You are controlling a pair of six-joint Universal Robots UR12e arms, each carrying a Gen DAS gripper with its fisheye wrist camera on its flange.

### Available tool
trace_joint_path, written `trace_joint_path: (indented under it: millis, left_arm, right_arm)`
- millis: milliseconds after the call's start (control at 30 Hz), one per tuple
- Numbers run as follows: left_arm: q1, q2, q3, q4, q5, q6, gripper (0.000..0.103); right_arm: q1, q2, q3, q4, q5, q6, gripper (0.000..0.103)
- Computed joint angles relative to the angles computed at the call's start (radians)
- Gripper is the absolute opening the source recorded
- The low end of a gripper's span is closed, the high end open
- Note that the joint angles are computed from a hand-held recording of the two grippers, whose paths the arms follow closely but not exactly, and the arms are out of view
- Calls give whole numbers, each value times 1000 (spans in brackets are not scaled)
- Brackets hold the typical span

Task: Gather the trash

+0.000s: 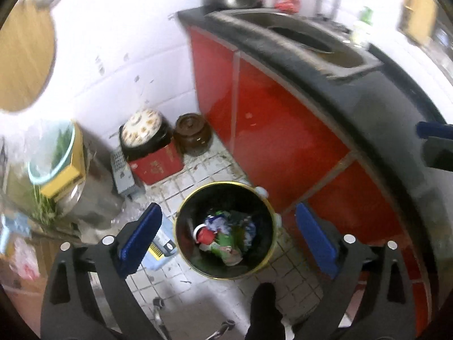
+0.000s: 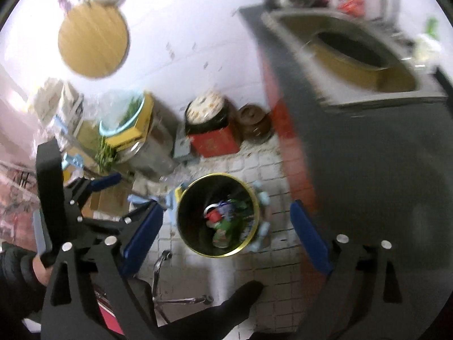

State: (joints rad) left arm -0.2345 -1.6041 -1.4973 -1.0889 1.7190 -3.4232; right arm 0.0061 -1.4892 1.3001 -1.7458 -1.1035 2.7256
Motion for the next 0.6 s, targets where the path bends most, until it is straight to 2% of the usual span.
trace_joint_path:
  millis: [100, 233, 333, 433, 600]
  left_arm:
    - [-46, -31, 81, -12, -20, 38, 93]
    - [-112, -99, 203, -5, -112, 94, 93]
    - [-170, -168, 314, -27, -160, 157, 93]
    - [-231, -243, 428, -60, -186, 236, 93]
    - [-326, -364, 620, -125, -231, 346, 93]
  right_arm:
    - [-84, -68, 32, -20, -20, 34, 93]
    - [-202, -156, 92, -62, -87, 96, 94]
    - [-313, -226, 143, -89, -134, 162, 94]
    - [-435, -299, 197, -120, -214, 241, 94]
    - [-586, -381, 252, -128, -373, 332, 94]
